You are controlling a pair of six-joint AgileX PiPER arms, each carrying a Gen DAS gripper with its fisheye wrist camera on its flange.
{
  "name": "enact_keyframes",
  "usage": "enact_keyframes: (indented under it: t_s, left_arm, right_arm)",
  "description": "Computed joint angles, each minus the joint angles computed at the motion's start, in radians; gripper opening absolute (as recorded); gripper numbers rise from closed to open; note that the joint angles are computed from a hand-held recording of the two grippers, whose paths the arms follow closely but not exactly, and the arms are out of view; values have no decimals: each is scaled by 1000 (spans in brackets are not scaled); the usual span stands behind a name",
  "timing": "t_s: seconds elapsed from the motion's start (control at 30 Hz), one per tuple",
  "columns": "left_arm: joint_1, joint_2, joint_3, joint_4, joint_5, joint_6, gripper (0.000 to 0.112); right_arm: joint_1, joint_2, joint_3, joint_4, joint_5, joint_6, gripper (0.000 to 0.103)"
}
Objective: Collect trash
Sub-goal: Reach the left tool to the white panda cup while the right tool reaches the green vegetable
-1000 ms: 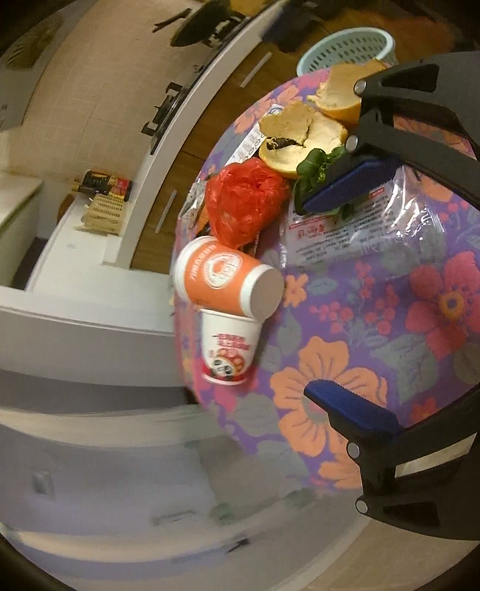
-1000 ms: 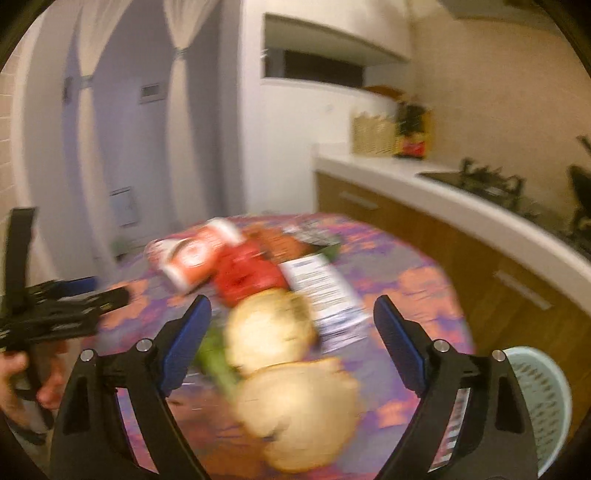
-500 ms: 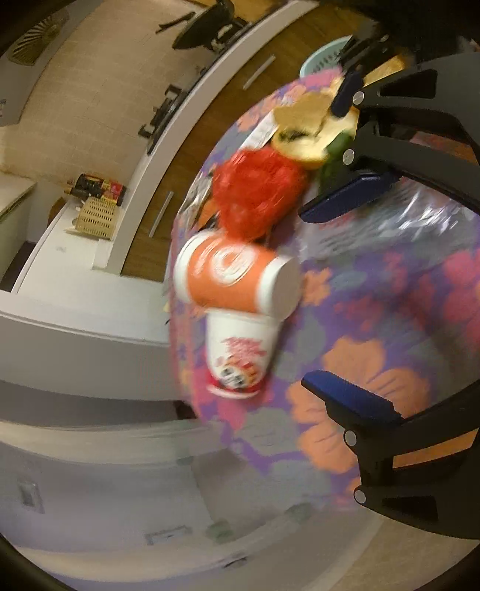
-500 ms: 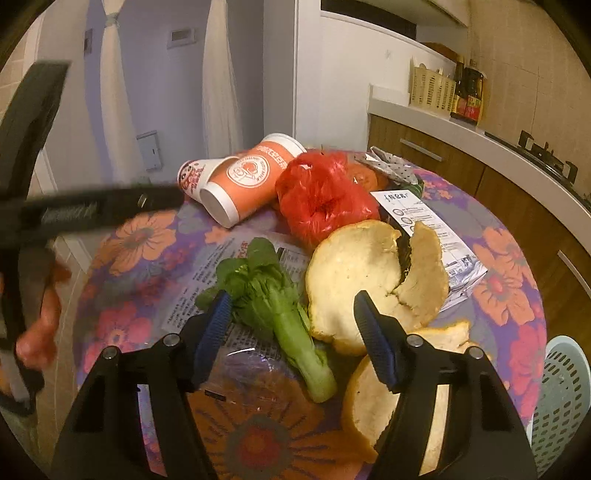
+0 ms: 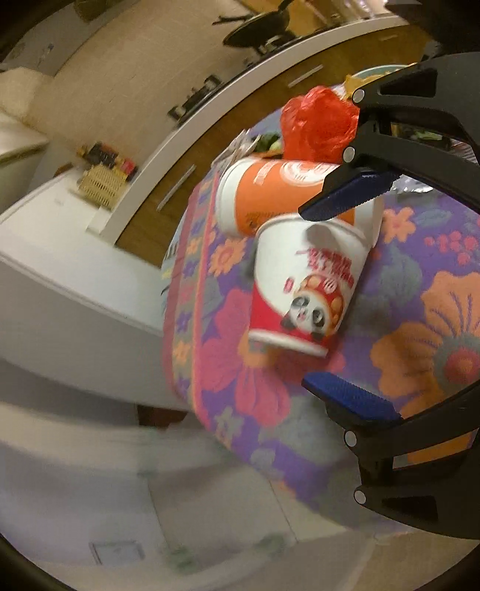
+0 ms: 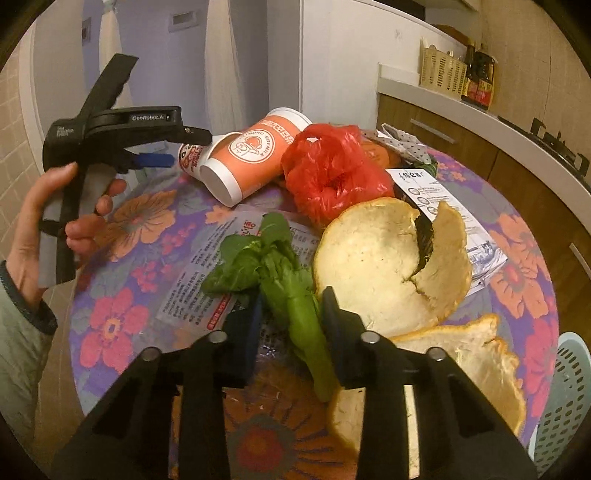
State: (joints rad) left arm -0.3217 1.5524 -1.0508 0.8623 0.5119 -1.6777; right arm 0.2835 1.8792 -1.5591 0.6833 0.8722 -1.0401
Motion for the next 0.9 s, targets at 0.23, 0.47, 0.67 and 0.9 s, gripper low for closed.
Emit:
enact_keyframes:
  t_s: [0.23, 0.47, 0.67, 0.9]
  left_arm:
    - [-83, -18, 57, 154, -39, -152, 76]
    - [-204, -37, 76, 221, 92, -225, 74]
    - [-40, -35, 46, 84, 37, -30, 84]
    - [9, -79, 158, 258, -214, -219, 78]
  right_arm:
    - [-17, 8, -8, 35, 20, -20, 24]
    - [-26, 0, 5, 70, 24, -49, 23]
    - [-38, -27, 42, 110, 8, -87, 22]
    - [-74, -57, 46, 159, 62, -116, 21]
